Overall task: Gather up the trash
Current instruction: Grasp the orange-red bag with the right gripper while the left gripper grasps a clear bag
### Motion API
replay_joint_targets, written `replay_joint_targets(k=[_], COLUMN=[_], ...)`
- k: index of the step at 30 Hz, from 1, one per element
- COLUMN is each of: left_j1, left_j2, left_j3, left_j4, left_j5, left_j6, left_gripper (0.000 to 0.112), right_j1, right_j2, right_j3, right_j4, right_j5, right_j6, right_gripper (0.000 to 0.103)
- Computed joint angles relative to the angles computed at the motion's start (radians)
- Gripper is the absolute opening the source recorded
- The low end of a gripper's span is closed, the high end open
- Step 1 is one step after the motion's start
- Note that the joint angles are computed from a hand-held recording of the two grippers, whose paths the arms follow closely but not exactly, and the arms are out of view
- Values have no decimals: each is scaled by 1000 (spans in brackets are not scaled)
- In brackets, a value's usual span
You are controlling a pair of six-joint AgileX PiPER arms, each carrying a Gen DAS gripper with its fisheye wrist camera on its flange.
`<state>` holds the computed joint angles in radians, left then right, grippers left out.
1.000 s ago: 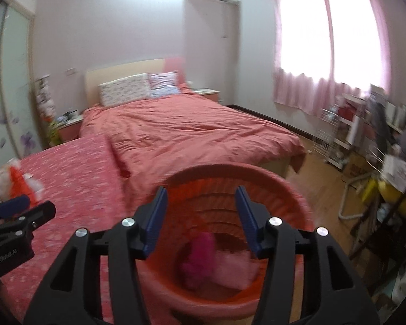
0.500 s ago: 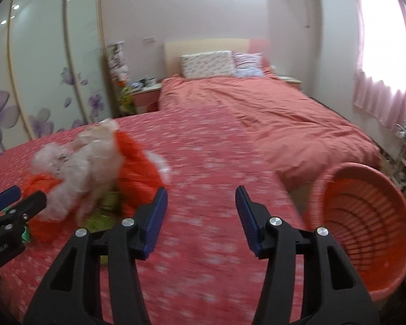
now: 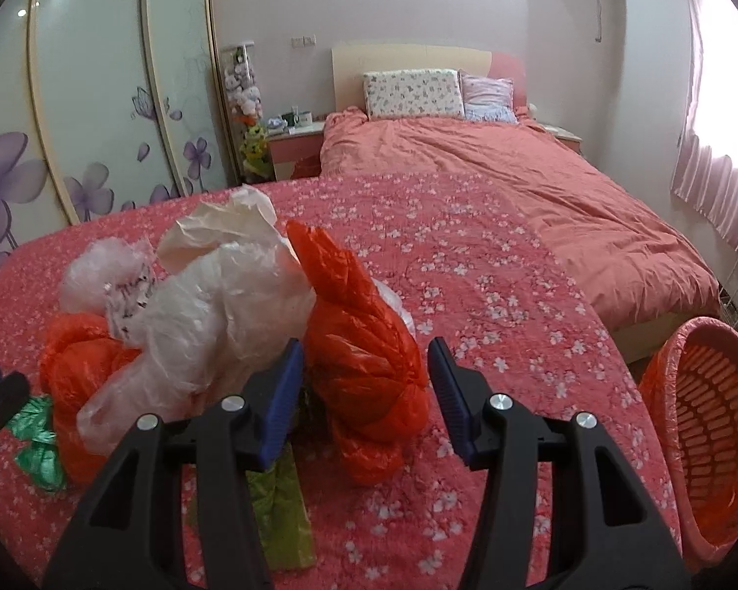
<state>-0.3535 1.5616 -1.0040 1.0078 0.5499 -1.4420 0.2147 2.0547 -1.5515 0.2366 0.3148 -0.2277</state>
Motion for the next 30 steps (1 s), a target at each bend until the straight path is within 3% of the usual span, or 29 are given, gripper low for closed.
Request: replay_joint_targets(k=[2, 4, 7, 14, 19, 26, 30], left_j1=[14, 7, -2, -40, -72, -86, -74], left_j2=[-5, -3, 3, 62, 170, 386, 461], left_j3=[0, -7, -24, -125, -290, -589, -671], left_j4=[-13, -17, -27, -88, -191, -342, -369], left_j5=[-17, -17, -22, -19, -5, 101, 170], left_j6=[20, 25, 40, 119, 254, 470, 522], left_gripper=[76, 76, 76, 76, 76, 75, 76], right_j1=[0, -4, -14, -79, -142, -196, -216], right_j2=[9, 15, 2, -63, -101, -118, -116], right_j3=[-4, -15, 2, 84, 137, 174, 180], right_j4=[-11, 1, 39, 165, 263, 383, 436], right_j5=[7, 25, 13, -27, -35, -27, -13], right_j6=[15, 14, -21, -143, -235, -364, -419], right_gripper=[51, 38, 32, 31, 31, 31, 31])
